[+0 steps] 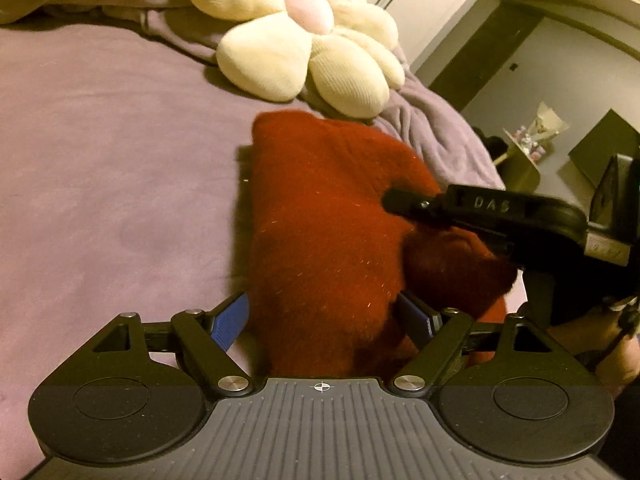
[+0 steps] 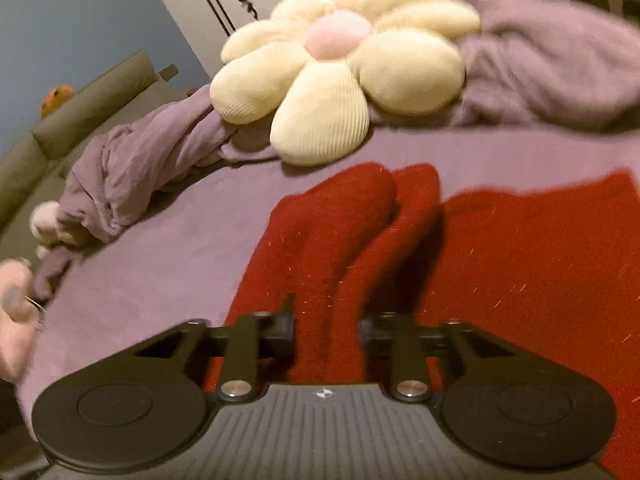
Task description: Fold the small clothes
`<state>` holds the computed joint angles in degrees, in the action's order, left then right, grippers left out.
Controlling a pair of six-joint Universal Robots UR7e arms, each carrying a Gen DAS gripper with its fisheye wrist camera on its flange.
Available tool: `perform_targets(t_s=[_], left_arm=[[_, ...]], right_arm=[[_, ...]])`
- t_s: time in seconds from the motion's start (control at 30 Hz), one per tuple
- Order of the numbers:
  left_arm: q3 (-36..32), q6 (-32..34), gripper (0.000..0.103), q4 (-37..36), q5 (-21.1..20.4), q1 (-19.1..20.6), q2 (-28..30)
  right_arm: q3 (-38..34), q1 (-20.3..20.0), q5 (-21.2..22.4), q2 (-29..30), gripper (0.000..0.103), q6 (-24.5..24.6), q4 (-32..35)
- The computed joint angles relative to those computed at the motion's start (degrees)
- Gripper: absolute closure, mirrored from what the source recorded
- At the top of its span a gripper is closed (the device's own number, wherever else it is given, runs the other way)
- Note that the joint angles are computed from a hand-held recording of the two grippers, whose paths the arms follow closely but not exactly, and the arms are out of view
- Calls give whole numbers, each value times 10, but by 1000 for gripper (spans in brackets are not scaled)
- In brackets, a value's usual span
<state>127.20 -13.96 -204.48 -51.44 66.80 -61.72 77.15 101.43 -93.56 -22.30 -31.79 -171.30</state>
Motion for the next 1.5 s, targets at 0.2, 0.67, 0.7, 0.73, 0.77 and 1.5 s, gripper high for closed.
perform_targets(t_s=[0.2, 0.67, 0.7, 0.73, 0.77, 1.5], left_arm=[[31, 14, 16, 22, 89, -39, -16], [-26, -69, 15, 180, 112, -41, 22], [-29, -73, 15, 190, 122, -42, 24], [-32, -78, 15, 200, 131, -43, 25], [-34, -84, 15, 207, 137, -43, 26], [-35, -104, 9, 251, 151, -51, 19]], right_arm=[[76, 2, 7, -40, 83, -76, -152], [134, -82, -40, -91, 73, -22, -199], [139, -89, -15, -102, 69, 4, -179], [141, -96, 12, -113, 65, 27, -152], [143, -102, 33, -119, 60, 36, -136], [191, -79, -53, -102, 63, -68, -312]])
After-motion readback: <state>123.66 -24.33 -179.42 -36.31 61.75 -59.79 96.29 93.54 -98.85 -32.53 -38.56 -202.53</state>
